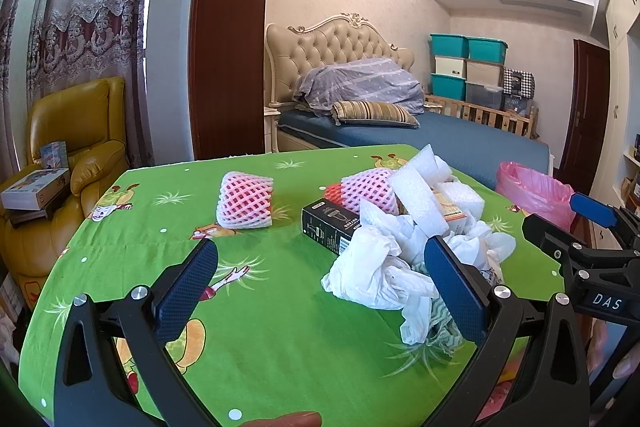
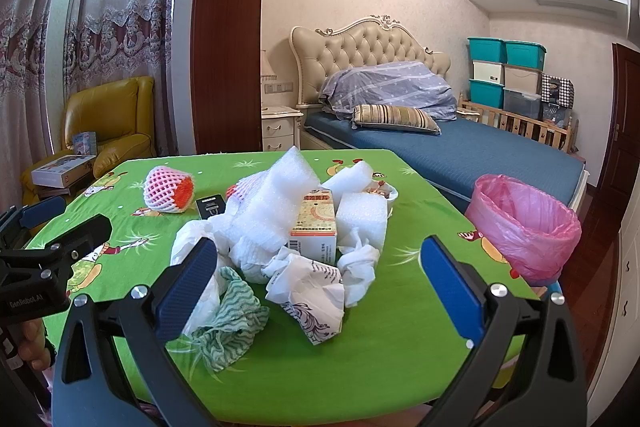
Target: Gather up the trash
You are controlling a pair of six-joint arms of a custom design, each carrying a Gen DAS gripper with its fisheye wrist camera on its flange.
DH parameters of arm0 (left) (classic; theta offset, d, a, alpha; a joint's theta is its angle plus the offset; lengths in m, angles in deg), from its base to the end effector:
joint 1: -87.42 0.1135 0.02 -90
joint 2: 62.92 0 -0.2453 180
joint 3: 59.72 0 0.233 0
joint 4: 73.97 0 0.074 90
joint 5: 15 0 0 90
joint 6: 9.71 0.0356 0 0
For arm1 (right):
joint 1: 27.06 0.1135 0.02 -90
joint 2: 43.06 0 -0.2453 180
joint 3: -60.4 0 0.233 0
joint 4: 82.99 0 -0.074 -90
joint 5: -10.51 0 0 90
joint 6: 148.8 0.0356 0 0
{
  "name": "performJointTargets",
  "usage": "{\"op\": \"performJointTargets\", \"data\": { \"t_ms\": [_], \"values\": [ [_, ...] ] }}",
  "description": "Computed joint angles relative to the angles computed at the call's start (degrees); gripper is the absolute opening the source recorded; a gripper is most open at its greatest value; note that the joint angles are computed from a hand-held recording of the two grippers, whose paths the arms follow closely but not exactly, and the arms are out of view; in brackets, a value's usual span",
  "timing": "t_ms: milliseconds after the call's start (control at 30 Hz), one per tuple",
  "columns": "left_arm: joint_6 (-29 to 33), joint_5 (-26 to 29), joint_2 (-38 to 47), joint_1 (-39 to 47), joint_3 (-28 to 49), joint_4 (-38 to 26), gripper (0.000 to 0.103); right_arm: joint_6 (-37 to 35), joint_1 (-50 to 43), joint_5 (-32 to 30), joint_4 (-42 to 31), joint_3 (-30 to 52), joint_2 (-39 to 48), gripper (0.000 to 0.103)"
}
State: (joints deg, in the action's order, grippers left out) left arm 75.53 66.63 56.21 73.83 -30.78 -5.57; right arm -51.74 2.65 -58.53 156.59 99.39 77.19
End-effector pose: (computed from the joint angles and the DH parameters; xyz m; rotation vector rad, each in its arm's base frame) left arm 0.2346 -0.0514 0.0542 0.0536 1.9467 -0.0695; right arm 0.2483 0.1270 0.0555 -0.1399 1.9186 0.0735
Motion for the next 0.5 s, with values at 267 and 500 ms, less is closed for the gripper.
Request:
{"op": "performJointTargets", "data": {
  "t_ms": [267,500],
  "values": [
    [0.0,-0.1,-0.2,0.0,-0.1,0.0,0.097,0.3,0.4,0.3,0.1,0.0,0.4,0.099],
    [-0.1,-0.1,-0.6,-0.1,-0.1,-0.6,0.097,1.1,1.0,0.9,0.3,0.0,1.0,0.099]
  ]
}}
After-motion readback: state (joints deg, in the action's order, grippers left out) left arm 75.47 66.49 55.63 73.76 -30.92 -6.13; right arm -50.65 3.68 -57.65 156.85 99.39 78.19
